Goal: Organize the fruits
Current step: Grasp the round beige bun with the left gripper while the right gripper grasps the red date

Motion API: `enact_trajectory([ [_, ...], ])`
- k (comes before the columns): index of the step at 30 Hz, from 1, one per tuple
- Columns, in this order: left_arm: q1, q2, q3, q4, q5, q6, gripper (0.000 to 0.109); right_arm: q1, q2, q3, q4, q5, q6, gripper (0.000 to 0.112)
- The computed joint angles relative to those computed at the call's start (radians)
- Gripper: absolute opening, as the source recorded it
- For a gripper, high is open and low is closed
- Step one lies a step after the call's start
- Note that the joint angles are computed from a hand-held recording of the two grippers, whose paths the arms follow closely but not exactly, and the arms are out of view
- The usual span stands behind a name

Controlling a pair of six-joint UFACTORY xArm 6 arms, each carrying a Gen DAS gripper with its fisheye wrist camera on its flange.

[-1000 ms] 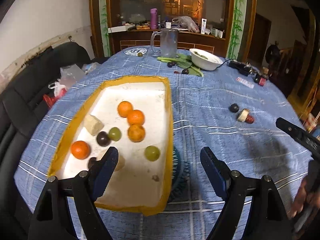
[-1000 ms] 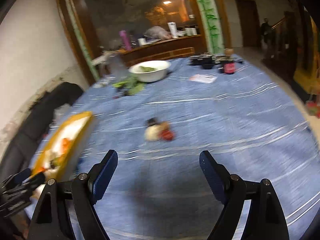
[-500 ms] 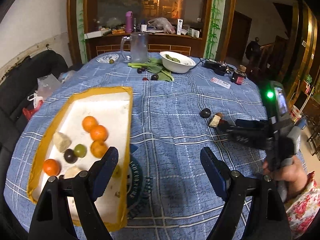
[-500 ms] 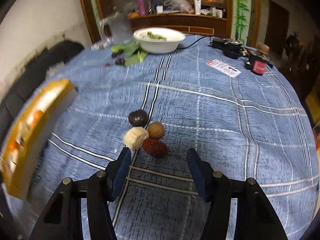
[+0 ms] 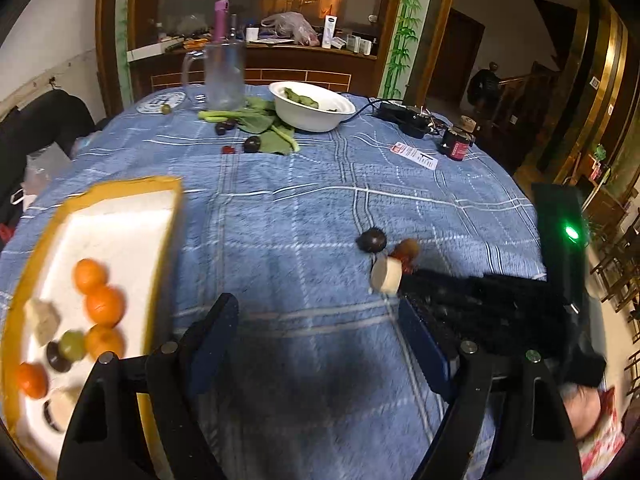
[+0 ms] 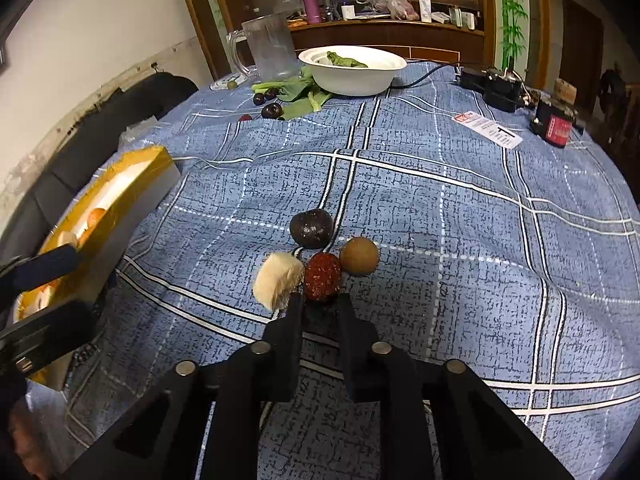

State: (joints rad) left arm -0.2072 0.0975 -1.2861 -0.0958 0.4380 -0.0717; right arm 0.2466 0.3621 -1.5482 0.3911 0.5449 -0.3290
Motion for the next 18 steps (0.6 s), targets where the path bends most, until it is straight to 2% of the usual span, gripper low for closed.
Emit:
enact_trajectory([
  [2, -0.009, 0.051, -0.051, -0.006, 0.010, 0.012, 0.075, -0.003, 0.001, -0.003, 0.006, 0.006, -0.001, 0.016],
  [4, -0.020, 0.110, -0.110, -0.070, 0.038, 0.074, 0.067, -0.008, 0.003, -0.008, -0.028, 0.017, 0.019, 0.016],
  [6, -0.023, 0.158, -0.162, -0.118, 0.079, 0.106, 0.054, -0.020, 0.003, -0.018, -0.024, 0.039, 0.022, 0.016],
  [9, -0.034, 0.206, -0.203, -0.231, 0.081, 0.193, 0.054, -0.053, -0.002, -0.026, 0.078, 0.051, 0.004, 0.016],
  [15, -0.064, 0.236, -0.221, -0.249, 0.080, 0.290, 0.052, -0.096, 0.016, -0.058, 0.220, 0.068, 0.006, 0.017],
  [16, -0.068, 0.238, -0.219, -0.247, 0.084, 0.294, 0.046, -0.096, 0.017, -0.060, 0.223, 0.066, 0.010, 0.017],
  [17, -0.069, 0.243, -0.223, -0.242, 0.095, 0.295, 0.032, -0.097, 0.020, -0.063, 0.222, 0.066, 0.014, 0.018],
  [18, -0.069, 0.236, -0.211, -0.233, 0.077, 0.291, 0.031, -0.097, 0.022, -0.066, 0.225, 0.068, 0.017, 0.020],
])
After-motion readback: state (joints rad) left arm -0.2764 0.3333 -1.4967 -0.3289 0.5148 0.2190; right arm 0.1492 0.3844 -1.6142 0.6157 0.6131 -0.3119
